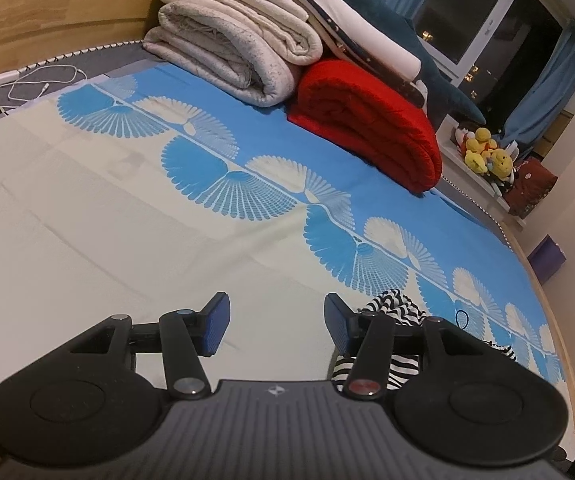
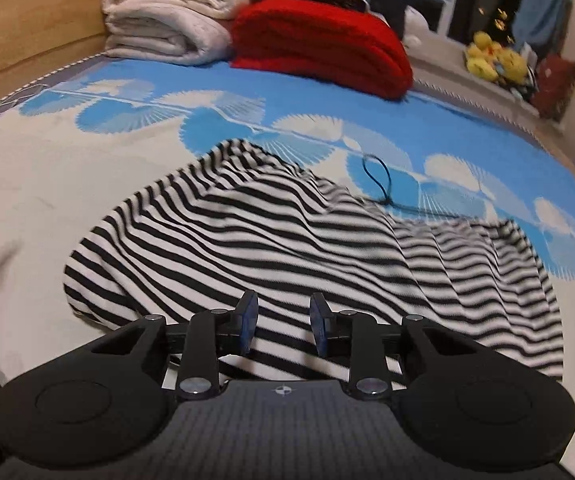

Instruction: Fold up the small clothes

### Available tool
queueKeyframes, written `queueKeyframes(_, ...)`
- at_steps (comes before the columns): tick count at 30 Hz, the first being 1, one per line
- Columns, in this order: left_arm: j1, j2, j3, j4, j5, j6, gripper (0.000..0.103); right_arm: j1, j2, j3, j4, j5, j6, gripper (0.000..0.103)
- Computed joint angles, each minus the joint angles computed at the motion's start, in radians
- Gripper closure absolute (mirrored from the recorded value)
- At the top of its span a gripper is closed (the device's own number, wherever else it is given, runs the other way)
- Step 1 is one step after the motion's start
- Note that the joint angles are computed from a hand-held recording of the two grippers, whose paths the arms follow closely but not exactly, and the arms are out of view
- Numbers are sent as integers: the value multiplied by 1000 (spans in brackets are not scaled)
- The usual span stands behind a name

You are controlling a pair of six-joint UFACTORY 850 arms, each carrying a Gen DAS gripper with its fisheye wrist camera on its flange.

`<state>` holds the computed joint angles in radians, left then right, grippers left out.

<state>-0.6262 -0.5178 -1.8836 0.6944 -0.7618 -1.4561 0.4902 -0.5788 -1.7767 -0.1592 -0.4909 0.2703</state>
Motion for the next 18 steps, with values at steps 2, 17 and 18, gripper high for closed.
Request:
queueKeyframes(2,2,7,10,0,4,-9,46,4,-2,-7,28,12,-34,76)
queueKeyframes(17,18,22,33,-33,17,-26,45,99,-197,-289,438,-123,-814,57)
queueKeyframes(18,18,20,31,-35,17,-24,45,106,-221,-321,418,-152,-827,55)
